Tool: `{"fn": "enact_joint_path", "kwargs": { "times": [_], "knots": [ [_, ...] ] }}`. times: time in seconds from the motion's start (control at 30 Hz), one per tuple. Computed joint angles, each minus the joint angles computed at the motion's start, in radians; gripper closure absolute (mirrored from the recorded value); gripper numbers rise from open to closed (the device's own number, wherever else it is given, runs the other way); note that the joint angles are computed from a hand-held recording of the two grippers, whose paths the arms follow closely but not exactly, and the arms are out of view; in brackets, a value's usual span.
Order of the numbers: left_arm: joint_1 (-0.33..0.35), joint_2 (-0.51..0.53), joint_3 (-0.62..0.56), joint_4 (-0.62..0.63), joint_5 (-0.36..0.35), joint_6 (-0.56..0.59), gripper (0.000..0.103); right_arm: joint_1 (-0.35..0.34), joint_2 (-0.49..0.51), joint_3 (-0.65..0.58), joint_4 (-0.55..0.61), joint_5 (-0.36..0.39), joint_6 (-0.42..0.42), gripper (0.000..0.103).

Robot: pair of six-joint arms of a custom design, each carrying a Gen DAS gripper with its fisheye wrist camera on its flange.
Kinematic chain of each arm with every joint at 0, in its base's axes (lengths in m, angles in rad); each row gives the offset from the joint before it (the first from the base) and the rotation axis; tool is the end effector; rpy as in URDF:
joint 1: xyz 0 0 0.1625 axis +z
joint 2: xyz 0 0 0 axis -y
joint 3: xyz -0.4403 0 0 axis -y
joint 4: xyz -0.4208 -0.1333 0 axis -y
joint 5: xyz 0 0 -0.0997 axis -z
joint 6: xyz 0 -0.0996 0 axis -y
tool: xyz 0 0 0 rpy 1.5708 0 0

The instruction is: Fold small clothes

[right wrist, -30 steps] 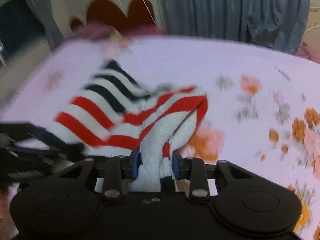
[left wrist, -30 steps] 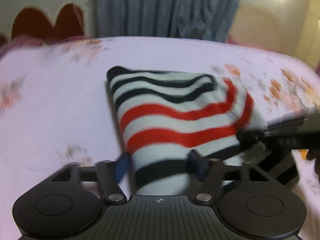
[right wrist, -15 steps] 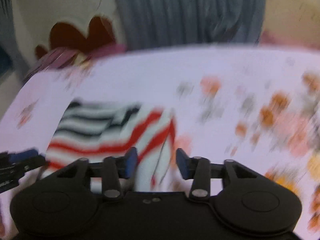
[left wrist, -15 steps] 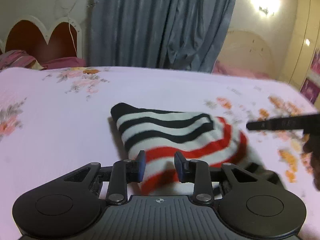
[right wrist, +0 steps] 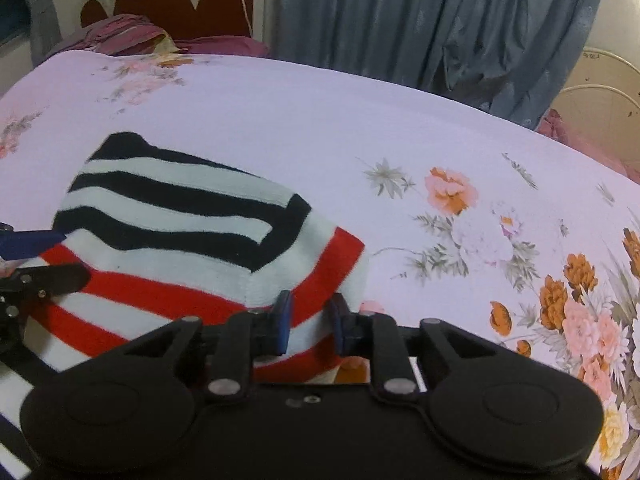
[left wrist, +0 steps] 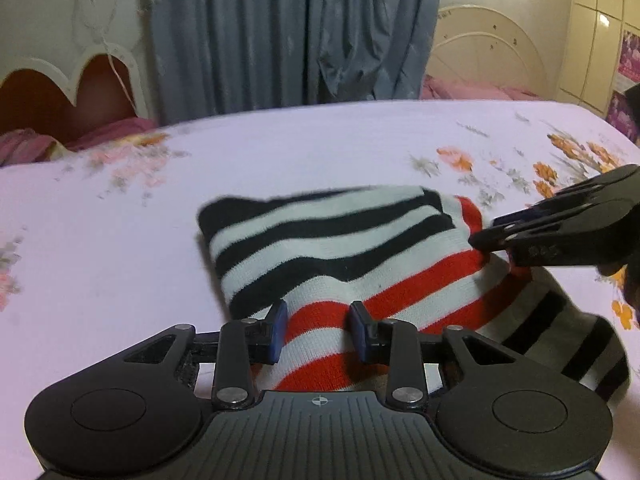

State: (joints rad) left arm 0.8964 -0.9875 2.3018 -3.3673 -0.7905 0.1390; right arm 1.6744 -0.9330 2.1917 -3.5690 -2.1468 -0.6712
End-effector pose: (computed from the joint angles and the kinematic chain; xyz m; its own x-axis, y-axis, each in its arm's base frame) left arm -0.1349 -0.4944 0.1065 -0.6749 0.2830 -0.6815 0.6530 0.6592 -0.3729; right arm 0.1325 -0.5104 0.1212 -0.6354 -0.2390 0.7342 -0.6022 0.7486 -0.2775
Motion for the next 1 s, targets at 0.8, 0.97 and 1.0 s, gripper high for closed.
{"fn": "enact_joint_path", "kwargs": {
  "times": [0.8,0.97,1.0],
  "knots": [
    [-0.312,-0.178,0.34,0.258,0.185,-0.572,0.071,-0.01,-0.202,0.359,-0.05,0.1,0.006,0.097],
    [-0.435,-0.281,0.384,0.487,0.206,-0.795,0.071,-0.018,-0.328,0.44,-0.04,0.154,0.019,0.092],
    [-0.467,-0.303,0.391,0.551,0.209,-0.848,0.071,-0.025,-0.362,0.462,-0.037,0.166,0.018,0.092]
  ]
}}
